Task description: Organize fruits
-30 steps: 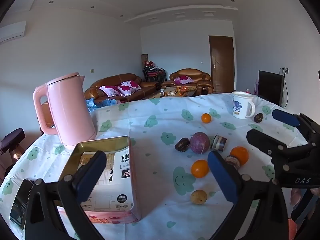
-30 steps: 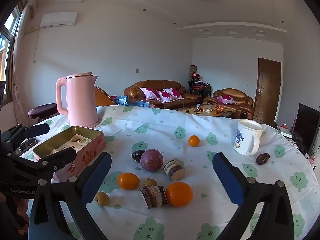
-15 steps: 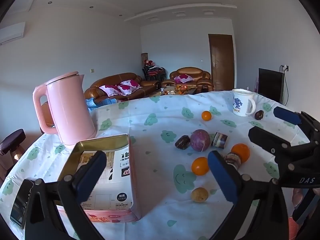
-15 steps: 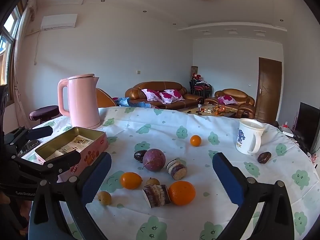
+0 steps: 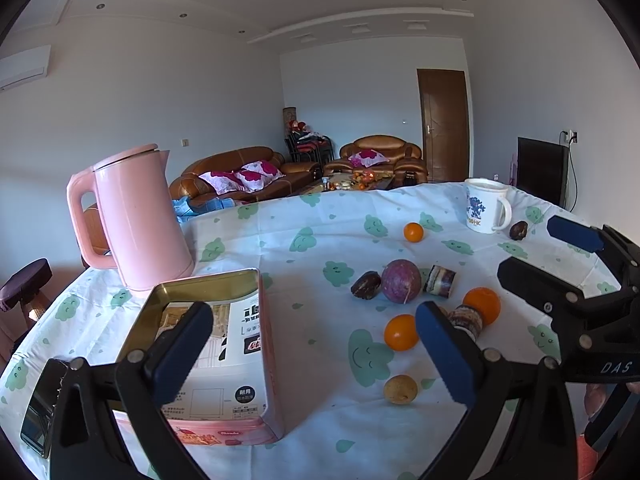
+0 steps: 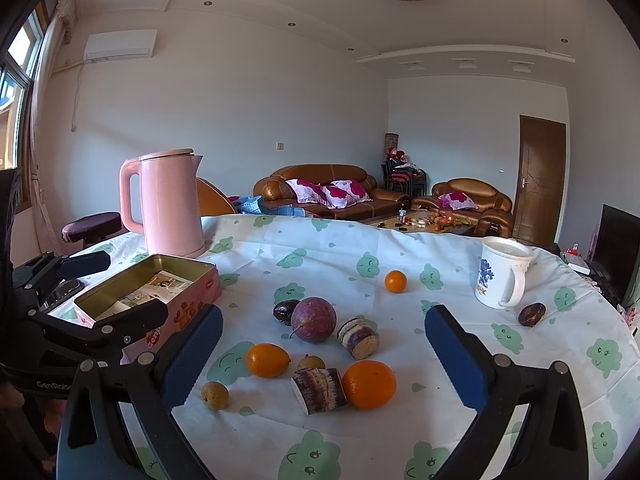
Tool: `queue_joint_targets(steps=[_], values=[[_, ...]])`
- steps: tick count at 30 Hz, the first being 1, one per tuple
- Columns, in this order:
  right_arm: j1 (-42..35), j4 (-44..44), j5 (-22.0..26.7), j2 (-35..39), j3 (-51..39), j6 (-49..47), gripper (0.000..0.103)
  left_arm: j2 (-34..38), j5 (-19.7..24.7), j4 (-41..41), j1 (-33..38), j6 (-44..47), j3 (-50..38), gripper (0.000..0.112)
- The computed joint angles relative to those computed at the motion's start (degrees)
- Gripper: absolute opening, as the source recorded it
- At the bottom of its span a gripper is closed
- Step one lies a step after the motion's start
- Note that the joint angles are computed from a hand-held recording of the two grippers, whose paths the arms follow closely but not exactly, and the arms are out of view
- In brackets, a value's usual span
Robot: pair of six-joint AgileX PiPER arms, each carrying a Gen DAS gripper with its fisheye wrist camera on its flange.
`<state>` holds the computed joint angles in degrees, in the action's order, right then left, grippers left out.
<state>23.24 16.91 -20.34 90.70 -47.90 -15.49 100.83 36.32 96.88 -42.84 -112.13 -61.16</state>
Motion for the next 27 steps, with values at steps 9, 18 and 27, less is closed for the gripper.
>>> queue_joint_targets(steps=[9,18,27], values=[[0.36,-0.07,0.06,0.14,0.10,0.24,0.102,-0.13,0.12,0.06,-0.03,-0.12,0.27,0.103],[-0.08,-0.93,0.08,0.37,0.11,1.28,0.102,-0.19,0.03,0.13,0.01,-0.31,0.41,0.103],[-0.29,-1.91,0.09,0.17,0.42,2.24,0.102,-0.09,0.02,0.11,0.00,-0.24,0.27,0.103]])
